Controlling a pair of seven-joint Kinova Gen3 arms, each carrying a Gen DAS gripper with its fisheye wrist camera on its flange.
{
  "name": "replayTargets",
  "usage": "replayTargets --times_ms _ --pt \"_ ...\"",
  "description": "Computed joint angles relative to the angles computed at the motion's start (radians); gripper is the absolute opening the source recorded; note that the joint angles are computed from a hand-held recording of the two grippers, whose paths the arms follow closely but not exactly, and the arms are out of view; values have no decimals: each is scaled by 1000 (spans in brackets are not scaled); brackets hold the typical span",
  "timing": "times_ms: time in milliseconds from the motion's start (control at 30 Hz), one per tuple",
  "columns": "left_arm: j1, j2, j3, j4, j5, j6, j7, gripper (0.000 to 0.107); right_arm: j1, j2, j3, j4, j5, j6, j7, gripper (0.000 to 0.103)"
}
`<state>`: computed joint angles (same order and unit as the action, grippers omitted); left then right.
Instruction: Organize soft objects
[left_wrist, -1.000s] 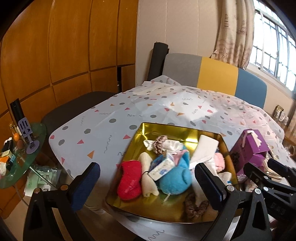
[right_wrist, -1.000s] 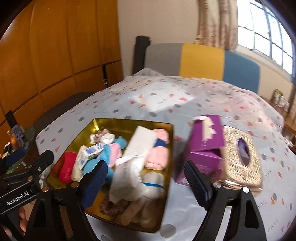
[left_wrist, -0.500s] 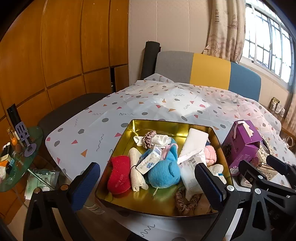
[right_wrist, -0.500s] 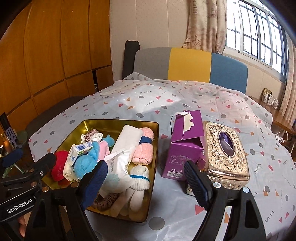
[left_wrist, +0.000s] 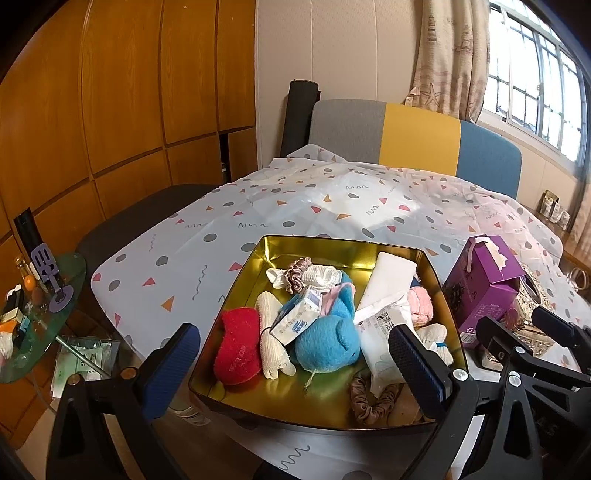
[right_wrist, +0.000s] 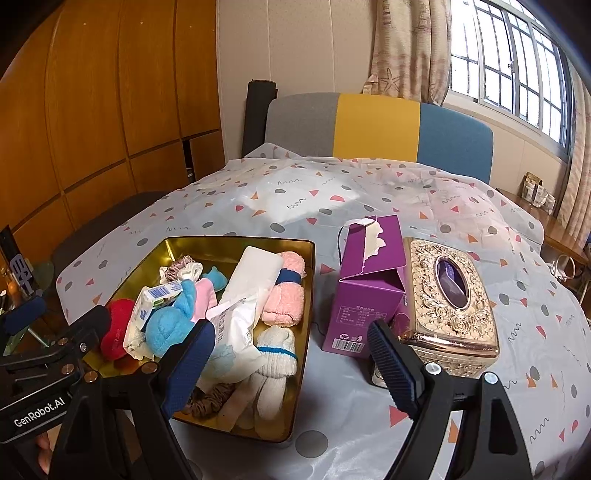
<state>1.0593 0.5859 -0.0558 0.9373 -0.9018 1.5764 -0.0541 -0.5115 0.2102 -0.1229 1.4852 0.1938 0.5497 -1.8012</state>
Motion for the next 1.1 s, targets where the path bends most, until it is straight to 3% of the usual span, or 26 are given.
replayTargets --times_ms 1100 --pt "-1 4 2 -8 8 13 -10 103 -4 7 2 -11 1 15 -9 86"
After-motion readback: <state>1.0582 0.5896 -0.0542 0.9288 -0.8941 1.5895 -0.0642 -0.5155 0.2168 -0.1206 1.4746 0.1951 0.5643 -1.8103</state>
